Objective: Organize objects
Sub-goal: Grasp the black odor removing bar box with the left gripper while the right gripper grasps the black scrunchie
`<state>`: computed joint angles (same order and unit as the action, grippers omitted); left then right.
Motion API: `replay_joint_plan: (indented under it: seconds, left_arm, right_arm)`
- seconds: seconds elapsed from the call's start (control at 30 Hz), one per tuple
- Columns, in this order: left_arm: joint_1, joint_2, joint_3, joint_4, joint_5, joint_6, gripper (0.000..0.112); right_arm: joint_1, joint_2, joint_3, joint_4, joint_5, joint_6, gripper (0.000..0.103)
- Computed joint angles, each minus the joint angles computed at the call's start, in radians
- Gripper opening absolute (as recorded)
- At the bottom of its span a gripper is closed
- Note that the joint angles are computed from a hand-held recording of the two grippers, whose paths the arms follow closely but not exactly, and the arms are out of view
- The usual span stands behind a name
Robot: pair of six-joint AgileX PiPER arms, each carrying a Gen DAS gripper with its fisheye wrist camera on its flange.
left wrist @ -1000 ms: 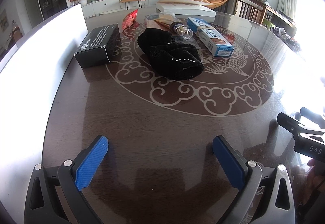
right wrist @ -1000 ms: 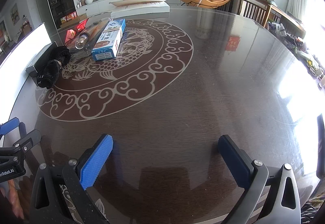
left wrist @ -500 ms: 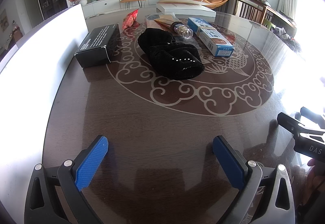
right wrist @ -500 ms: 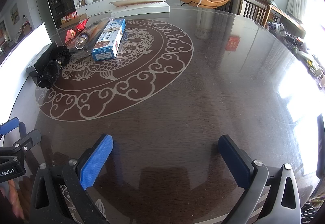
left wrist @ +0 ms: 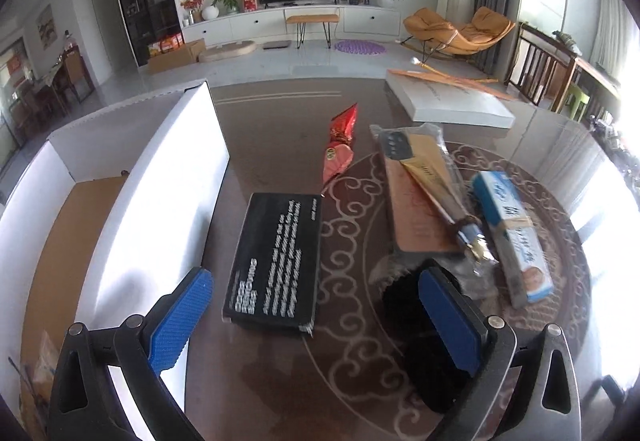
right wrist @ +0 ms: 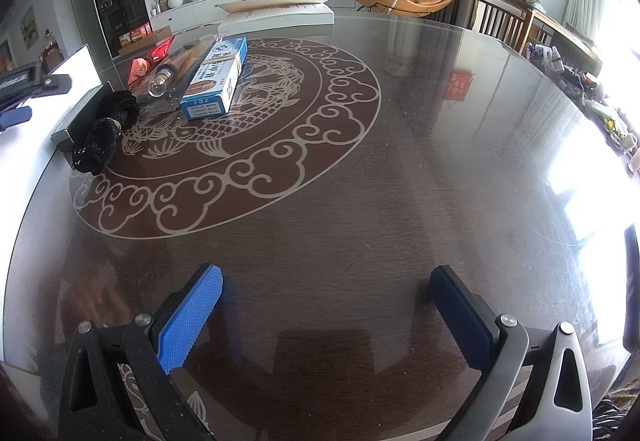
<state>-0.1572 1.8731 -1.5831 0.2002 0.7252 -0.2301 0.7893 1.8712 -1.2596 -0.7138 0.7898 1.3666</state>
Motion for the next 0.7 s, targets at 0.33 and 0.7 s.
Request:
replay_joint_plan:
  seconds: [0.33,0.7]
  left_arm:
    - [0.032,0.299,-0.333,-0.062,0.164,0.054,0.103]
    - [-0.033,-0.032,0.249,0.024,-0.172,-0.108,0.058]
  right_arm:
    - [0.000,0.000,0.000,0.000,0.000,0.000,0.103]
    - [0.000,0.001,0.000,-0.001,-0.001,0.000,0.103]
